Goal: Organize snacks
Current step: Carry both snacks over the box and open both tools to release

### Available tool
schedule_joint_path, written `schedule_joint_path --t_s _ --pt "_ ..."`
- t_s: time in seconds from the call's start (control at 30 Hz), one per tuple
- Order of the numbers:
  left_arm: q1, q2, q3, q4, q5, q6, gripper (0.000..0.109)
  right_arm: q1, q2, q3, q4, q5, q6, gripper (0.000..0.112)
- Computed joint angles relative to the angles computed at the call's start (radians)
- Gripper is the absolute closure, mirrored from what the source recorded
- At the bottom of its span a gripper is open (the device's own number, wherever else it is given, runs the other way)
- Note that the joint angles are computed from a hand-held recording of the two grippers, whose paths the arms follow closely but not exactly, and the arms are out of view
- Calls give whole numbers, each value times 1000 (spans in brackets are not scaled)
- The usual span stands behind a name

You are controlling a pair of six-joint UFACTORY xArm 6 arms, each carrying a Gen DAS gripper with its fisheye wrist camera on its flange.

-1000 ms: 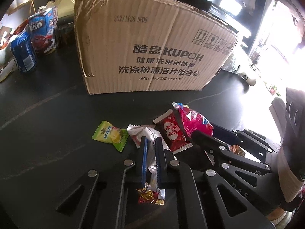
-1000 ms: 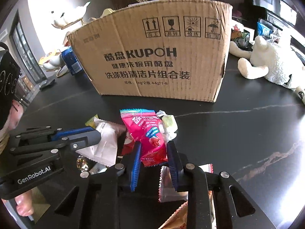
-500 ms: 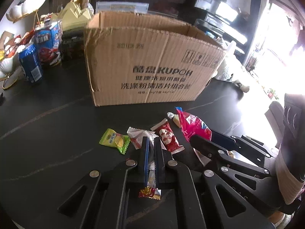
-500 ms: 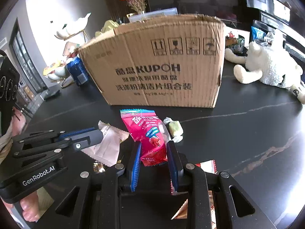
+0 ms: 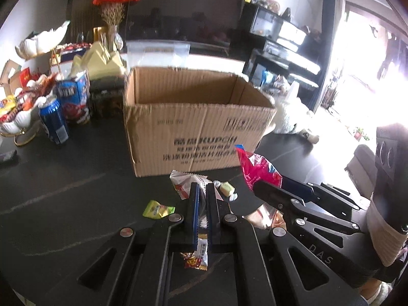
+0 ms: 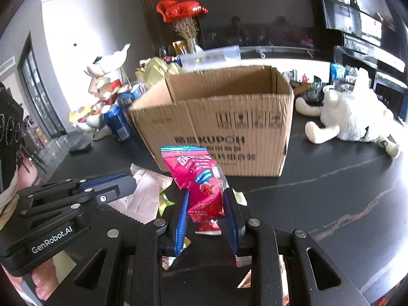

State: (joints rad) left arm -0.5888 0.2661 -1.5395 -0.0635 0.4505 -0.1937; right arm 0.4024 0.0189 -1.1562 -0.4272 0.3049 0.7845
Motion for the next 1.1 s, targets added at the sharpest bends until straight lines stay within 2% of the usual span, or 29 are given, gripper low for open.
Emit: schedule_joint_path --t_s 0.37,0.57,1.1 --pt "6 -24 -42 61 -31 -24 102 -1 -12 -56 -68 -8 70 84" --pt "9 -4 -118 97 -29 -29 102 -9 9 -110 -49 -2 50 84" --pt "34 225 -519 138 109 6 102 -37 123 -347 -20 92 -74 84"
